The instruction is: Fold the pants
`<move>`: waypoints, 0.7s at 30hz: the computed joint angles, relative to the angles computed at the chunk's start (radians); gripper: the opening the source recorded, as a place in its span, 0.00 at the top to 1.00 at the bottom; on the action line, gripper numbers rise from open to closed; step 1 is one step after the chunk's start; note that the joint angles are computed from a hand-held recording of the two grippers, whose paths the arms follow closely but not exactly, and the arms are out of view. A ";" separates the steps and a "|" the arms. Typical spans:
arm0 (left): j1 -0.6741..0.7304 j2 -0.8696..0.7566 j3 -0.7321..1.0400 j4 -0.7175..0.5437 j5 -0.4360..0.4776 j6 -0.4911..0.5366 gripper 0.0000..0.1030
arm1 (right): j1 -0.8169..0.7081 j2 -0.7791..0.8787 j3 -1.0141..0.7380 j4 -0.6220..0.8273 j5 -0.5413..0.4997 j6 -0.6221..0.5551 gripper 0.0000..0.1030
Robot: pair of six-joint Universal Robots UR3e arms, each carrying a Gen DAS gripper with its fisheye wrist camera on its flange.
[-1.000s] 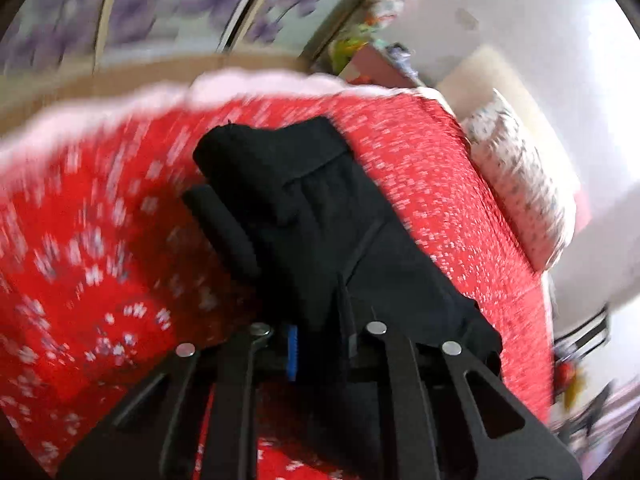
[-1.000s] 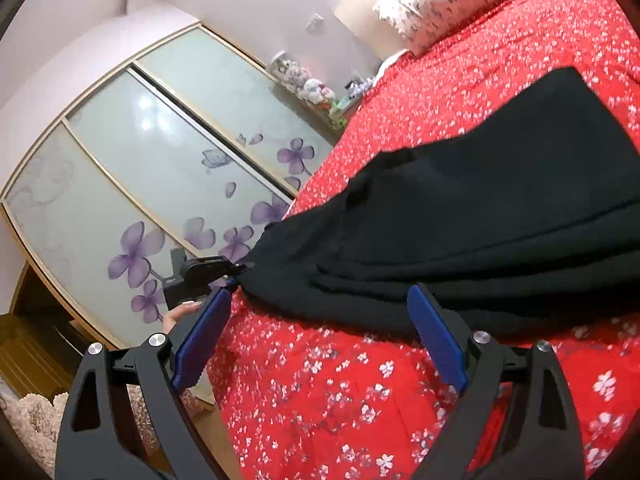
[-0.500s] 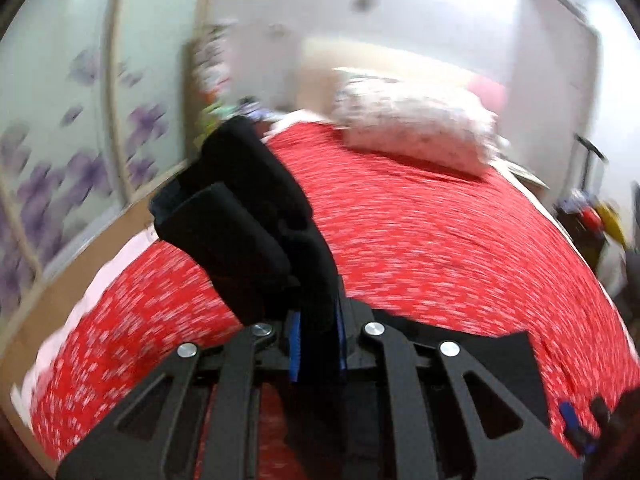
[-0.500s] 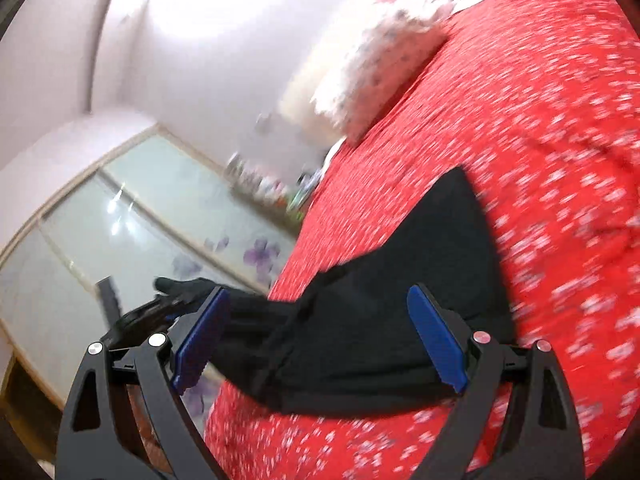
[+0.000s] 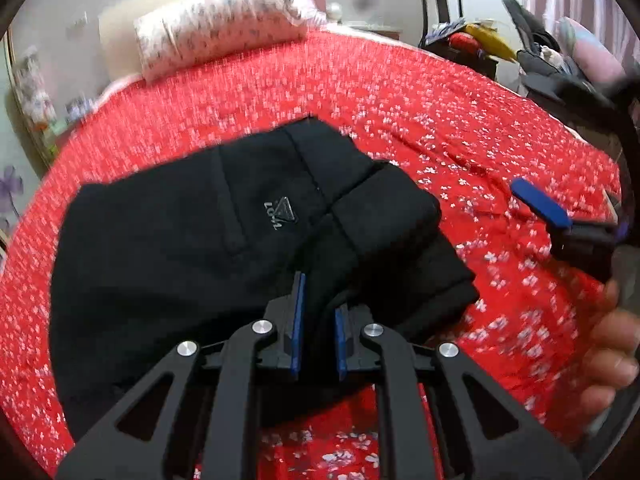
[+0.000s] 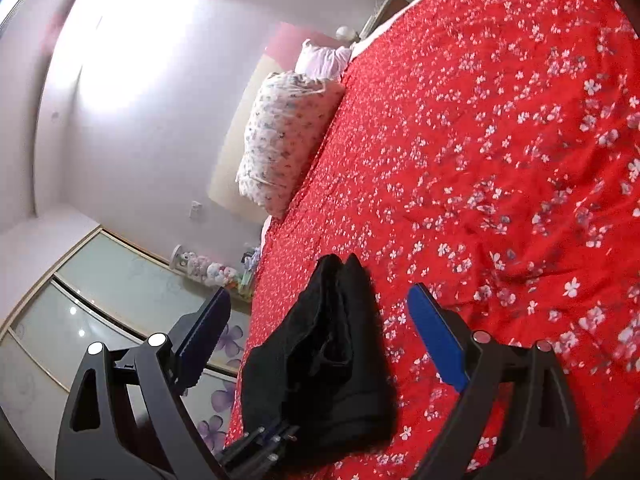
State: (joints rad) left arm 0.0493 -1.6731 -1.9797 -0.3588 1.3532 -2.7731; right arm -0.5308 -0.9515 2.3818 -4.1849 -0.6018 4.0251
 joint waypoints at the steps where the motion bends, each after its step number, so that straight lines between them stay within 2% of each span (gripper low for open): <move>1: 0.021 0.012 -0.001 -0.016 -0.030 -0.011 0.89 | 0.003 -0.002 0.004 0.004 0.002 -0.008 0.11; 3: 0.053 0.038 0.024 -0.068 -0.090 -0.041 0.89 | 0.028 -0.007 -0.020 0.045 -0.003 -0.029 0.11; 6: 0.046 0.073 0.003 -0.022 -0.105 -0.049 0.89 | 0.057 -0.012 -0.046 0.088 -0.013 -0.051 0.11; 9: 0.079 0.151 -0.069 -0.044 -0.187 -0.023 0.89 | 0.058 -0.013 -0.042 0.080 -0.014 -0.048 0.11; 11: 0.059 0.185 -0.140 -0.032 -0.148 0.024 0.89 | 0.061 -0.005 -0.050 0.079 -0.007 -0.046 0.11; 13: 0.021 0.130 -0.166 0.014 -0.077 0.033 0.88 | 0.059 -0.017 -0.038 0.093 0.011 -0.068 0.11; 15: 0.024 0.139 -0.179 0.031 -0.082 0.006 0.85 | 0.071 -0.030 -0.045 0.124 0.017 -0.102 0.11; 17: 0.036 0.166 -0.154 -0.044 -0.099 -0.002 0.81 | 0.083 -0.030 -0.061 0.124 0.022 -0.110 0.11; 18: 0.052 0.187 -0.139 -0.100 -0.121 0.008 0.76 | 0.085 -0.026 -0.070 0.117 0.031 -0.107 0.11; 19: 0.078 0.214 -0.133 -0.161 -0.158 0.023 0.64 | 0.084 -0.022 -0.075 0.108 0.045 -0.102 0.11; 20: 0.144 0.279 -0.143 -0.264 -0.255 0.063 0.51 | 0.082 -0.011 -0.086 0.086 0.069 -0.086 0.11; 21: 0.204 0.337 -0.168 -0.320 -0.336 0.095 0.26 | 0.080 0.000 -0.100 0.064 0.089 -0.067 0.11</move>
State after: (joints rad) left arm 0.2533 -1.3360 -2.1476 -0.6784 1.0171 -2.6784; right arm -0.4509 -0.9514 2.2814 -4.1211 -0.5132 3.9585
